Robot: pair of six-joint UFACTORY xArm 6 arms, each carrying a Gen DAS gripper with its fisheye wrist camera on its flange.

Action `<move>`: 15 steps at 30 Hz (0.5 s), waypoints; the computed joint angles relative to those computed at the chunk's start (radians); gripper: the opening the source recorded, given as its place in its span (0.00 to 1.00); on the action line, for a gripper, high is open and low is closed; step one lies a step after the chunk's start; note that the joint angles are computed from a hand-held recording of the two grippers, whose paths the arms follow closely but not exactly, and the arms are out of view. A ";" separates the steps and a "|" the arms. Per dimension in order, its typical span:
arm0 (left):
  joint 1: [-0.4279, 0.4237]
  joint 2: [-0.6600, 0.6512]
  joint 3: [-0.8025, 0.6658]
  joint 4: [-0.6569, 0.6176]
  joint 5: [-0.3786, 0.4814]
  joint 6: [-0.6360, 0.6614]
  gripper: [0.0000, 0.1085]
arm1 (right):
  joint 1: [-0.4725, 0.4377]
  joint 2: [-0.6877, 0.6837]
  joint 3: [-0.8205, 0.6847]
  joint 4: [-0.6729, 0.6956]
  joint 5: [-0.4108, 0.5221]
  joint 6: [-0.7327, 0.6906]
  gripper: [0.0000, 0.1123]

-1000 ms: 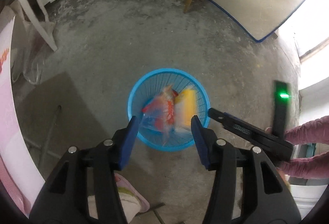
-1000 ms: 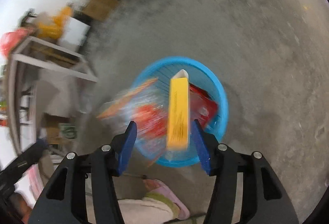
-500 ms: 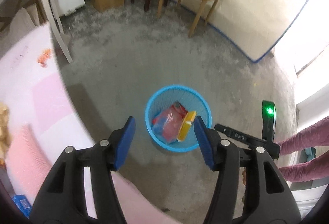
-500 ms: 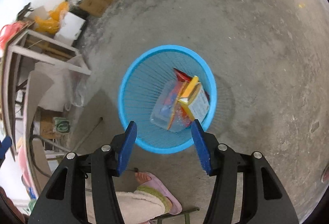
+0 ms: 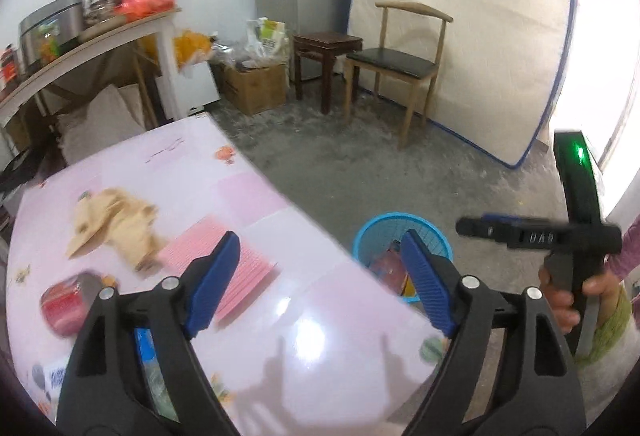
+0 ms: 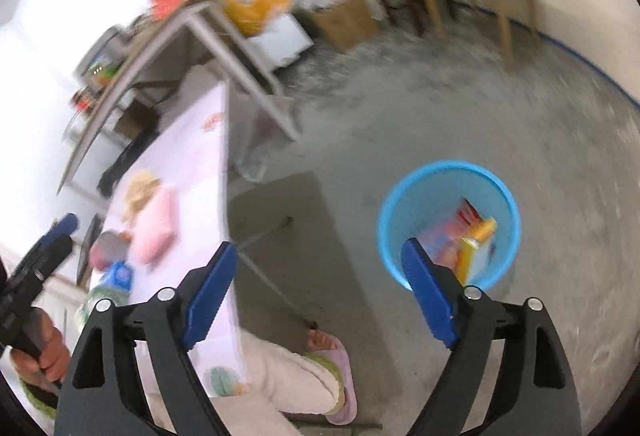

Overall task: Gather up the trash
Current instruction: 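Bring both tools back over the table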

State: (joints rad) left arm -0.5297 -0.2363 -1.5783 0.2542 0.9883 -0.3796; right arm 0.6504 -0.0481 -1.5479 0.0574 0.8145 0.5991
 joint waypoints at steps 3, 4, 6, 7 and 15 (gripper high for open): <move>0.015 -0.114 0.101 0.018 0.021 -0.045 0.73 | 0.052 0.074 -0.120 -0.003 0.038 -0.048 0.76; 0.022 -0.146 0.128 0.019 0.026 -0.053 0.73 | 0.067 0.096 -0.154 -0.010 0.054 -0.051 0.77; 0.037 -0.212 0.182 0.030 0.040 -0.079 0.74 | 0.096 0.153 -0.235 -0.017 0.101 -0.060 0.77; 0.046 -0.243 0.206 0.042 0.050 -0.100 0.74 | 0.119 0.197 -0.299 -0.013 0.141 -0.076 0.77; 0.222 -0.355 0.274 -0.082 0.060 -0.056 0.74 | 0.203 0.486 -0.746 -0.065 0.392 -0.120 0.77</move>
